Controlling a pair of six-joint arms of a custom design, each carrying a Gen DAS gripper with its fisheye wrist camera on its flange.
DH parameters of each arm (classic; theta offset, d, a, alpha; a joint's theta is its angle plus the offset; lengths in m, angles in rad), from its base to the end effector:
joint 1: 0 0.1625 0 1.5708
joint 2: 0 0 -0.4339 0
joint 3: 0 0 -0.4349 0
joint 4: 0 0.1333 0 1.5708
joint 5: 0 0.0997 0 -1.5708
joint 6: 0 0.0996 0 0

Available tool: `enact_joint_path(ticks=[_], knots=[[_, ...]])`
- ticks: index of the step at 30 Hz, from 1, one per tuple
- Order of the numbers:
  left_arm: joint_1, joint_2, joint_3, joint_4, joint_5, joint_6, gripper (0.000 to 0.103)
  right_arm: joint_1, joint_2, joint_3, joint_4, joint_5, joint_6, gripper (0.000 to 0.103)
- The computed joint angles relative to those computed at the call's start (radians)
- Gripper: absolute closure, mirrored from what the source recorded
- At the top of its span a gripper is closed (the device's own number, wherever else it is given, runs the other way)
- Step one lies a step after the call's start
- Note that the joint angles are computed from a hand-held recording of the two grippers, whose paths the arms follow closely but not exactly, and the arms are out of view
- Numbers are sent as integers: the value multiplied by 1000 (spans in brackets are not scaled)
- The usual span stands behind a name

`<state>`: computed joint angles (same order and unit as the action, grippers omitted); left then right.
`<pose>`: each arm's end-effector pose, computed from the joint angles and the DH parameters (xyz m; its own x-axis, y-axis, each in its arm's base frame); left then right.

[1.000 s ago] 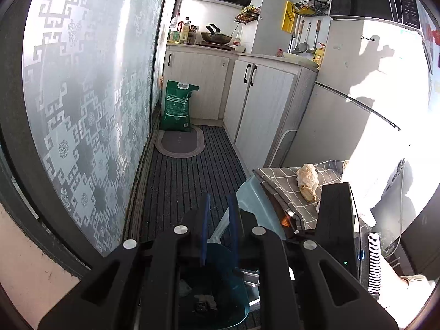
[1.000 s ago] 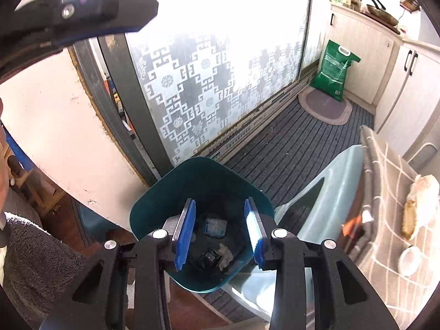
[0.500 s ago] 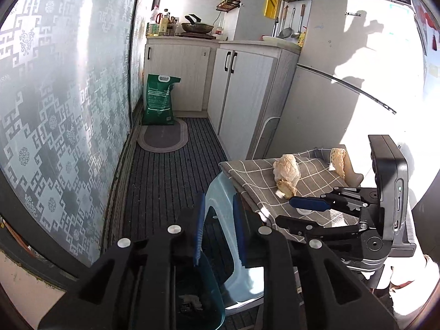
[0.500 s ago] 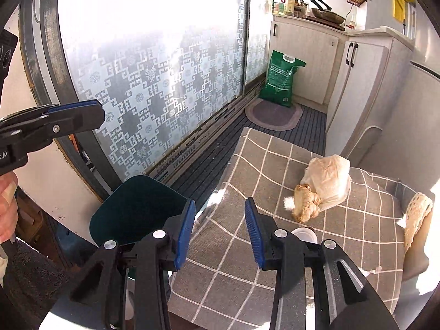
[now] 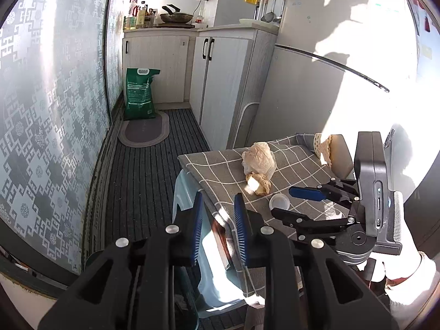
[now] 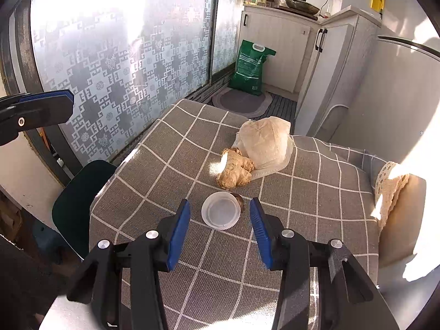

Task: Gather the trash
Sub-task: 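Grasp the small brown peel with the left tool while the right tool grasps the clear lid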

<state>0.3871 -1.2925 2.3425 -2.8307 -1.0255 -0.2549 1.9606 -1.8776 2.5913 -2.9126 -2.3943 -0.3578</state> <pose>-0.3477 -0.3415 0.1400 -0.6375 0.6336 -0.4384 0.7698 0.5466 -0.3295 0.1766 -0.2714 0.2952 -0.6346 -0.1306 0.7617 -0.5655 0.7502 -0.3425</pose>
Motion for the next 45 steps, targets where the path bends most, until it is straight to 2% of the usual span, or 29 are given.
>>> enact_joint_path(ticks=[5,9,13,22,29,36,45], knots=[[-7,30,-10,-2,-8,-9,77,-22,13,10,-20,4,-25,58],[-11,52,-18,-3,-21,-11,75,-26,16,8,-20,11,-28,72],[-15,77,-24,-2,-27,-13,74,-25,-12,9,-9,22,-19,72],[-19,144,-48,-6,-42,-14,74,-63,-197,-2,106,108,23,72],[-20,230,-82,-12,-66,-10,74,-132,-313,3,169,170,16,72],[-14,331,-129,2,-95,-11,73,-193,-405,15,218,225,-7,72],[-9,407,-178,-4,-62,-27,73,-233,-474,22,271,285,-28,72]])
